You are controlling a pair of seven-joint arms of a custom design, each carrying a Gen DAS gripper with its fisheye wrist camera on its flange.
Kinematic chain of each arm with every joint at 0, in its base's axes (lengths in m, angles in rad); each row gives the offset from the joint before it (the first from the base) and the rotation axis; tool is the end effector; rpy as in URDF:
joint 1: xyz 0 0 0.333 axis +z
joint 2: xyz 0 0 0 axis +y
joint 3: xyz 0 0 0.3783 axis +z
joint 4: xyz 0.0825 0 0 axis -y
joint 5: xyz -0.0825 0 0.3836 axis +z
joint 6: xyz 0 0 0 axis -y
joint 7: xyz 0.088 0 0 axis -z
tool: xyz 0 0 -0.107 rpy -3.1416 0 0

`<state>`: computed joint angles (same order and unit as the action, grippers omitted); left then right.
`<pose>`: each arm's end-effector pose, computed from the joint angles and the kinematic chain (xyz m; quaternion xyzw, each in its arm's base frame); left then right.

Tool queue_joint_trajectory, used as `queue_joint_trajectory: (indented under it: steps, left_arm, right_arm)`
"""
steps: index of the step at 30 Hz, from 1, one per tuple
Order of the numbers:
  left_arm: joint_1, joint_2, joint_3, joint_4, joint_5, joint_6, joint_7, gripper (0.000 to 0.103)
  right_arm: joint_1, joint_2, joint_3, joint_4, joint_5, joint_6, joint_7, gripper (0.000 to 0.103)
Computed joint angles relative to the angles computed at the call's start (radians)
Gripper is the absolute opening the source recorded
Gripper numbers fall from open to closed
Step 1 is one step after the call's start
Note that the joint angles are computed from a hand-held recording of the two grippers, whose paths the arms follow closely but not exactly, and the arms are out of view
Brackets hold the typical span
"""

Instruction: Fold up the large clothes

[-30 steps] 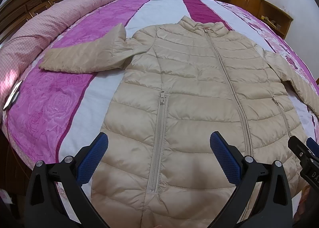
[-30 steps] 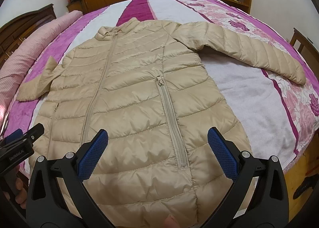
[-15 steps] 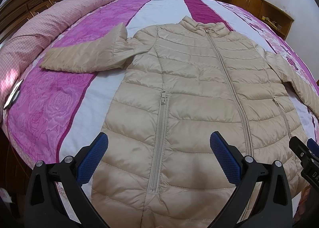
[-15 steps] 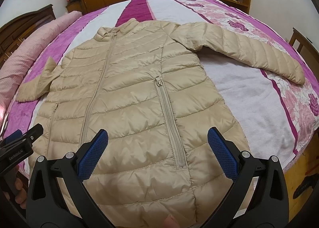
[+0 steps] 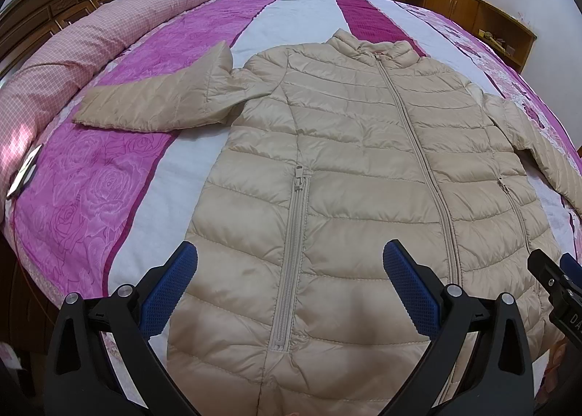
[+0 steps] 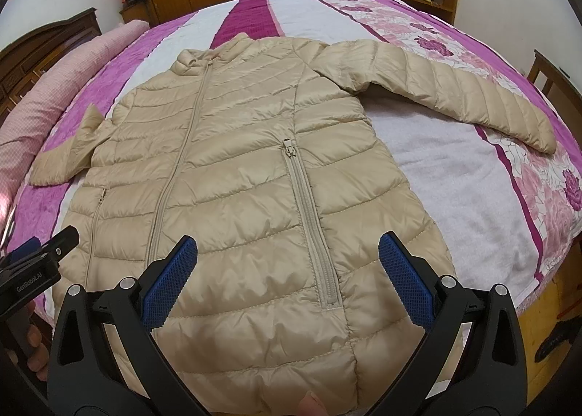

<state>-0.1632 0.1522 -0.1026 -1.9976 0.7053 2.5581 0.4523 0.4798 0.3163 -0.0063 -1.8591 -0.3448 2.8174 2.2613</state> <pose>0.6027 -0.1706 0.4880 -0.7773 0.5497 -0.1694 0.2547 0.6076 0.3306 0.4813 -0.6927 0.6425 -0.1646 0.2833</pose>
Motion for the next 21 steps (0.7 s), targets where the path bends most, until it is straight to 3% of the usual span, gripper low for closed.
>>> queue_joint_trajectory:
  steps: [21]
  left_arm:
    - [0.000, 0.000, 0.000, 0.001, -0.003, -0.001, 0.002, 0.098]
  right_arm:
    - [-0.003, -0.008, -0.001, -0.002, -0.001, 0.000, 0.000, 0.099]
